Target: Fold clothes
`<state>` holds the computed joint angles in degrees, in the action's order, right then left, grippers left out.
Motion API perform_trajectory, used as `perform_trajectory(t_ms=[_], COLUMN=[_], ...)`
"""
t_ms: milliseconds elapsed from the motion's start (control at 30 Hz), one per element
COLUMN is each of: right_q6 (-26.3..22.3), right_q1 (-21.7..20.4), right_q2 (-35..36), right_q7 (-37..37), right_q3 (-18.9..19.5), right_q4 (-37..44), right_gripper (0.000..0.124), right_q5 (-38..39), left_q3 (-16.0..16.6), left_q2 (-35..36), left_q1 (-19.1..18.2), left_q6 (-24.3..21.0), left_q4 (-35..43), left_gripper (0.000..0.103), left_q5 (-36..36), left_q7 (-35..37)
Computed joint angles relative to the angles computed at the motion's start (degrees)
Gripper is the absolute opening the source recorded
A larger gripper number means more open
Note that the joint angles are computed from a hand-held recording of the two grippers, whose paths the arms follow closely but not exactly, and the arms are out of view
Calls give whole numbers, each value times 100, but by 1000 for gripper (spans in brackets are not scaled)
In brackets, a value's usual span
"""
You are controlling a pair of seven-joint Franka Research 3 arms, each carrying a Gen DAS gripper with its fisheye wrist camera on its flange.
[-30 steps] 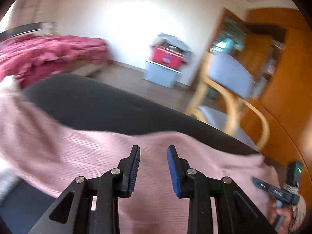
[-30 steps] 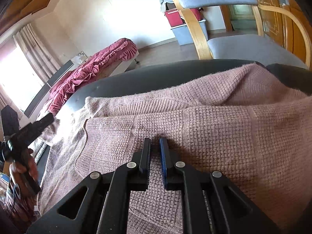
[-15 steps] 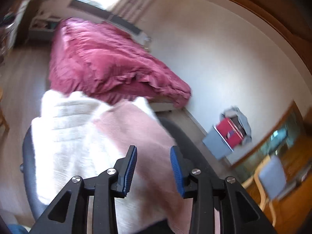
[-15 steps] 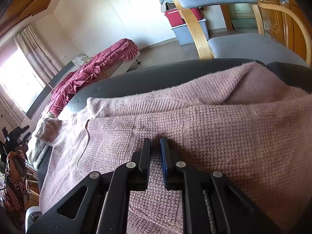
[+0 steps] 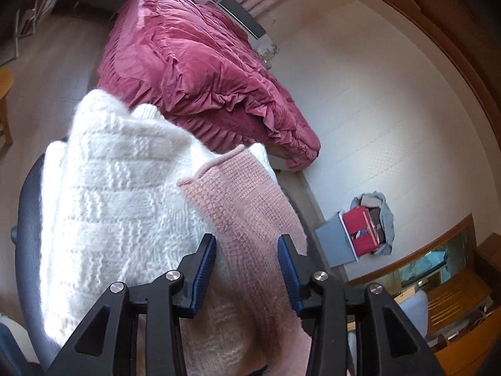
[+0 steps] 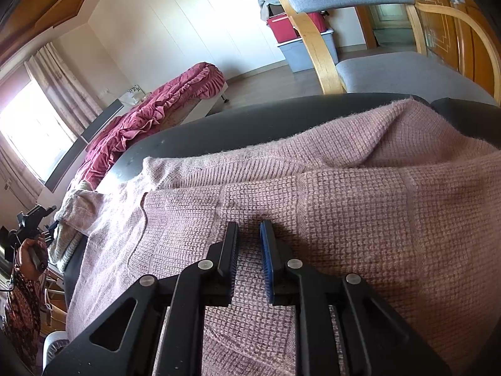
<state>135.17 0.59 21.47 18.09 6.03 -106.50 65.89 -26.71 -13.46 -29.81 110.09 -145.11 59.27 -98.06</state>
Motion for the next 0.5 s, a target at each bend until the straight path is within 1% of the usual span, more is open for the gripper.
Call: perform_trajectory(t_ms=[33,67,133,167,200,233,267,300,367,467,500], right_q6=[-11,-20,-38,-45,-54,-61,-71,-83,-98,-136,-157], right_q1=[-4,-8,-15,-18,-22,-24,-27,-30,-34,-46,-52], right_q2=[2,5,10,11,12,12,13,15,19,26,31], right_q7=[5,10,16,18,20,26,31,35,44,63,73], right_q3=[-1,-2,-4,-4,-4,-4,-4,-5,-6,-9,-10], right_q4=[4,9,19,22,24,25,27,31,39,54,62], right_gripper=[16,16,16,16,16,16,16,16,16,16,16], right_q5=[0,-2,-8,-8,-6,-4,-2,-1,-2,-2,0], left_q3=[-25,5,80,142,178,208,219,181,119,-59,-135], left_q2=[69,52,70,42,55,72,100,121,174,462,635], left_q1=[-2,-6,12,42,59,80,105,116,118,15,-53], left_q6=[-159,-188,-128,11,33,45,25,-25,-149,-898,-1228], left_q4=[87,107,186,159,215,272,321,369,478,1009,1302], left_gripper=[41,41,39,39,35,16,8,5,5,5,5], left_q5=[-84,-128,-179,-152,-281,-409,-494,-463,-392,-124,103], left_q7=[54,190,530,668,875,1077,1229,1261,1335,1752,1972])
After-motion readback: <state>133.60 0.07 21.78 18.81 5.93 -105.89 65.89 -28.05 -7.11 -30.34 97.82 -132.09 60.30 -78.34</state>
